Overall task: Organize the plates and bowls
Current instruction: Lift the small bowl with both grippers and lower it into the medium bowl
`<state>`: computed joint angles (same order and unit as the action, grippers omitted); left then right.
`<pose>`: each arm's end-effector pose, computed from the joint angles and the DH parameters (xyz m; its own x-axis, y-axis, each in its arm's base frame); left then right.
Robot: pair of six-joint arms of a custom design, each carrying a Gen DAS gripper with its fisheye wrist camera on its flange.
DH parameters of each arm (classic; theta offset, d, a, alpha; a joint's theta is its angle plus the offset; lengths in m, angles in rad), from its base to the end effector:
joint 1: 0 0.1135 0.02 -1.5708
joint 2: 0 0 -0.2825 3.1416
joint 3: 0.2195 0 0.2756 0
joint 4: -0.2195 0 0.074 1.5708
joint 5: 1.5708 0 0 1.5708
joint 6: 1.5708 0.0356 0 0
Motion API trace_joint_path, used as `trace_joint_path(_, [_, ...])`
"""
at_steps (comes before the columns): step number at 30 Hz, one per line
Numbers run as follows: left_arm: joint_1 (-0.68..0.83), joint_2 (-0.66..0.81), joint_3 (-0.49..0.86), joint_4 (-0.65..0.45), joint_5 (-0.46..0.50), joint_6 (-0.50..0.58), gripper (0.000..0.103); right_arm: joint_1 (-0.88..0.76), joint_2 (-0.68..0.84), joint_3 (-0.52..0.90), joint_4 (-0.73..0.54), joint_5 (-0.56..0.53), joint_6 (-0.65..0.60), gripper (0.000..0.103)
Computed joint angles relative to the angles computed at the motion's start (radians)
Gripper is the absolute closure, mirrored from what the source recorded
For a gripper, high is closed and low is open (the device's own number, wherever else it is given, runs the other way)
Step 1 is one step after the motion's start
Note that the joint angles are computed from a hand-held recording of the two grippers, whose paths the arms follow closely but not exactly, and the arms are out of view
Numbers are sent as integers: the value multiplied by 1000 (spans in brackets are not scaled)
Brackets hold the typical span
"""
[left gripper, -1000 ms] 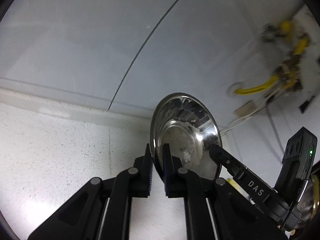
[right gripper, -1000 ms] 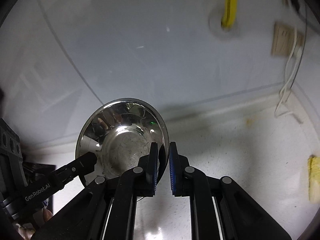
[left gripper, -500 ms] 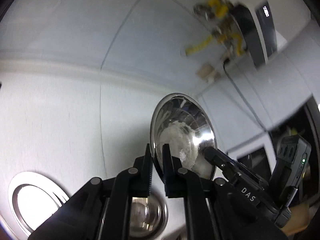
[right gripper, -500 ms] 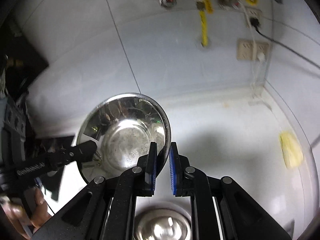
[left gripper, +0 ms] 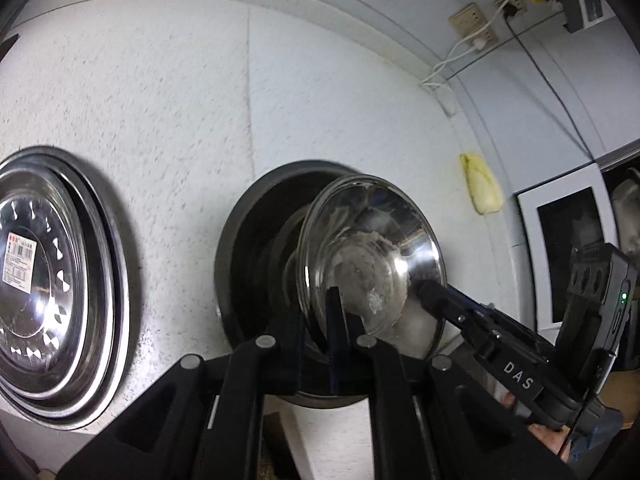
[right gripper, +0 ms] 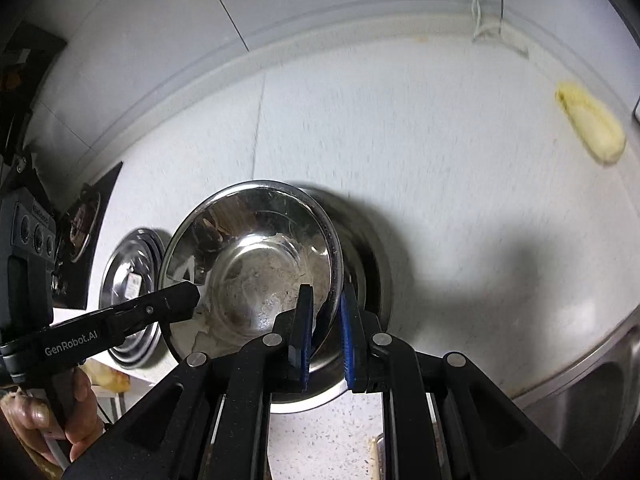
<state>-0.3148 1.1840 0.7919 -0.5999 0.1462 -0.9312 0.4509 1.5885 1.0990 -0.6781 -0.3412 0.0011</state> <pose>0.2311 -0.0807 0.2364 -0.7817 -0.5803 -0.2287 -0.4106 0.7547 -0.5117 0.2944 0.1558 0.2235 -0.8285 -0.3999 -0.3920 -0.5279 0.7914 0.3082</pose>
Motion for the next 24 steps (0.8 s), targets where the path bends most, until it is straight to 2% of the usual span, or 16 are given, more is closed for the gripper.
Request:
trace_joint_path(16, [42, 32, -64, 90, 34, 8, 95, 12, 44, -8, 6, -7, 2, 91])
trace_joint_path(24, [34, 47, -48, 81, 23, 15, 94, 11, 60, 6, 9, -13, 0, 91])
